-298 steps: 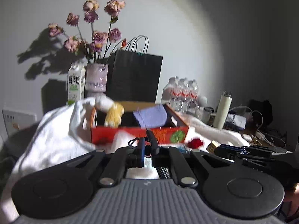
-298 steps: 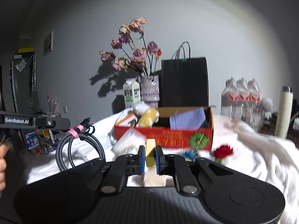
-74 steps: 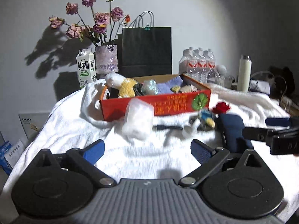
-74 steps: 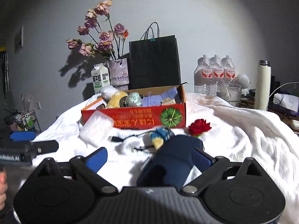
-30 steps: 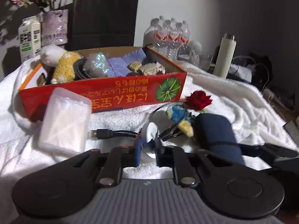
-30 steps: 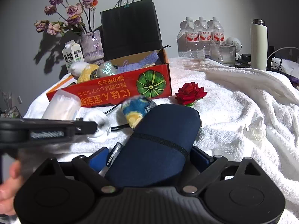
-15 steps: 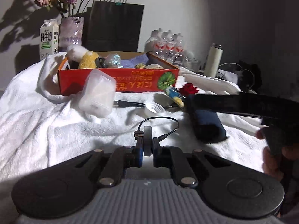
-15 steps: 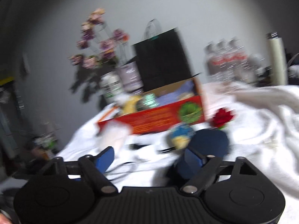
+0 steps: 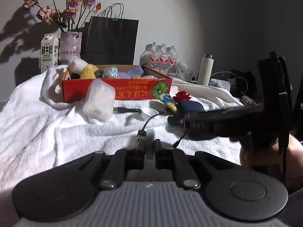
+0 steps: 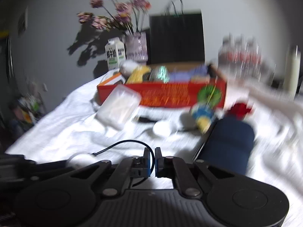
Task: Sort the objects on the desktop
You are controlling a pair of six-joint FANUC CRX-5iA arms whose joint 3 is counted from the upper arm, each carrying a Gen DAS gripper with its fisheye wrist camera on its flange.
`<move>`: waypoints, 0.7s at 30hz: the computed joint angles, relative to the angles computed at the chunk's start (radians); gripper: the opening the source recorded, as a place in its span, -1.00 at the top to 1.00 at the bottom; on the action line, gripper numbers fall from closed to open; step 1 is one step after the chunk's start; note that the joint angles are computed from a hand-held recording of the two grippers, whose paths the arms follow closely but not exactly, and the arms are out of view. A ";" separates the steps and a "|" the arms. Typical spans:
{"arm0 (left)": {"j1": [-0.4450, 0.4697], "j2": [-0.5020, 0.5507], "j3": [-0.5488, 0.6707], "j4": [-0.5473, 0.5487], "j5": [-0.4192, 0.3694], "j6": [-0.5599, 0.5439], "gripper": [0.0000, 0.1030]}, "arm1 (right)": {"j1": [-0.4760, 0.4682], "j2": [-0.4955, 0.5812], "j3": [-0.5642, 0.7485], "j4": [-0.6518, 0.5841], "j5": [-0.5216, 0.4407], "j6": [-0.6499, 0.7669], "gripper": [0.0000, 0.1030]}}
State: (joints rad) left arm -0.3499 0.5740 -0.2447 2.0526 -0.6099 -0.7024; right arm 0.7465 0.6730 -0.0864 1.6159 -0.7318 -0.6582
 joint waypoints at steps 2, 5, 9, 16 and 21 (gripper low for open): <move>0.008 -0.007 -0.010 -0.013 -0.007 -0.011 0.80 | 0.013 0.004 0.007 0.000 -0.041 0.033 0.94; 0.023 -0.017 -0.019 -0.038 -0.016 -0.002 0.78 | 0.041 0.024 0.039 -0.032 -0.130 0.137 0.94; 0.018 -0.034 -0.037 -0.003 -0.012 -0.031 0.81 | 0.055 0.041 0.065 -0.073 -0.202 0.173 0.95; 0.017 -0.039 -0.017 0.018 0.044 0.028 0.81 | 0.051 -0.008 -0.003 -0.037 -0.275 0.082 0.97; 0.034 -0.027 0.071 0.002 0.057 0.121 0.81 | 0.025 -0.080 -0.071 0.078 -0.248 0.019 0.97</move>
State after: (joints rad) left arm -0.3157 0.5474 -0.1739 2.0546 -0.5531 -0.5813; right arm 0.7714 0.5933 -0.1579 1.6938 -0.9800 -0.6388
